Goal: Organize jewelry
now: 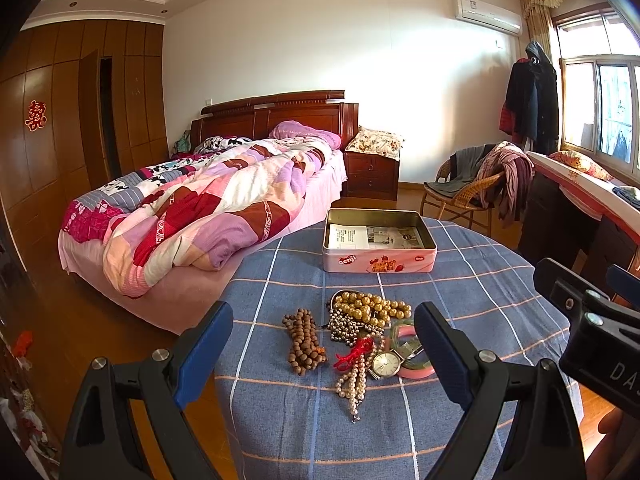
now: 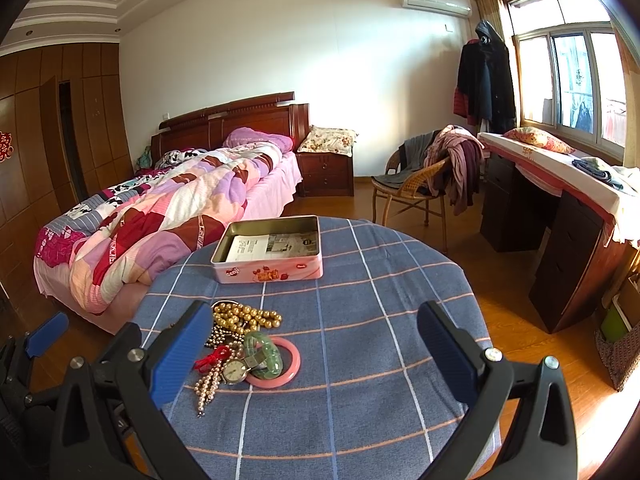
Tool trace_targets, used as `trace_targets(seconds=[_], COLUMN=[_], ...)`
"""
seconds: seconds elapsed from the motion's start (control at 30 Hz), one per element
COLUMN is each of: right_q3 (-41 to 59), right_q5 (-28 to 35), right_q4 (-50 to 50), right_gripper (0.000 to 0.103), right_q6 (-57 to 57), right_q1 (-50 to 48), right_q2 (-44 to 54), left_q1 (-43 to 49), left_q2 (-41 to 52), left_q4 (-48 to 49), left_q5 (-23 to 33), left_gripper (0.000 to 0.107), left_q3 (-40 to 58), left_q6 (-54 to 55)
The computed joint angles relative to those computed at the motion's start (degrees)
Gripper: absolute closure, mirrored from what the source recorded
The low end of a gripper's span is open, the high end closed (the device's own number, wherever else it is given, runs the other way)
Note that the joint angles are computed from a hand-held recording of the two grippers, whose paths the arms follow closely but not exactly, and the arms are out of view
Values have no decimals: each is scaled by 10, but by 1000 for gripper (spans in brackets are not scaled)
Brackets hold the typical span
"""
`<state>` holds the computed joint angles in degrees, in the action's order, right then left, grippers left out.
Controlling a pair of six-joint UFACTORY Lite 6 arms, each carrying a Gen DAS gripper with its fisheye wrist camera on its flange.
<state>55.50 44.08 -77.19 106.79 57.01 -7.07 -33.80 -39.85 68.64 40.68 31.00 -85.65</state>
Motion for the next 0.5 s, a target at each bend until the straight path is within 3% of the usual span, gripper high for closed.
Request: trace_targets(seconds=[0.5], right_q3=[-2], right_q5=[-1], right_q4=[1], right_gripper=[0], right_q6=[-1], right_q1=[-1], right_q2=[-2], left_q1=[3], left_q2=[-1], left_q4=[-7], left_q5=[-2], left_gripper=[15], left_q3=[4], left_q6=[9])
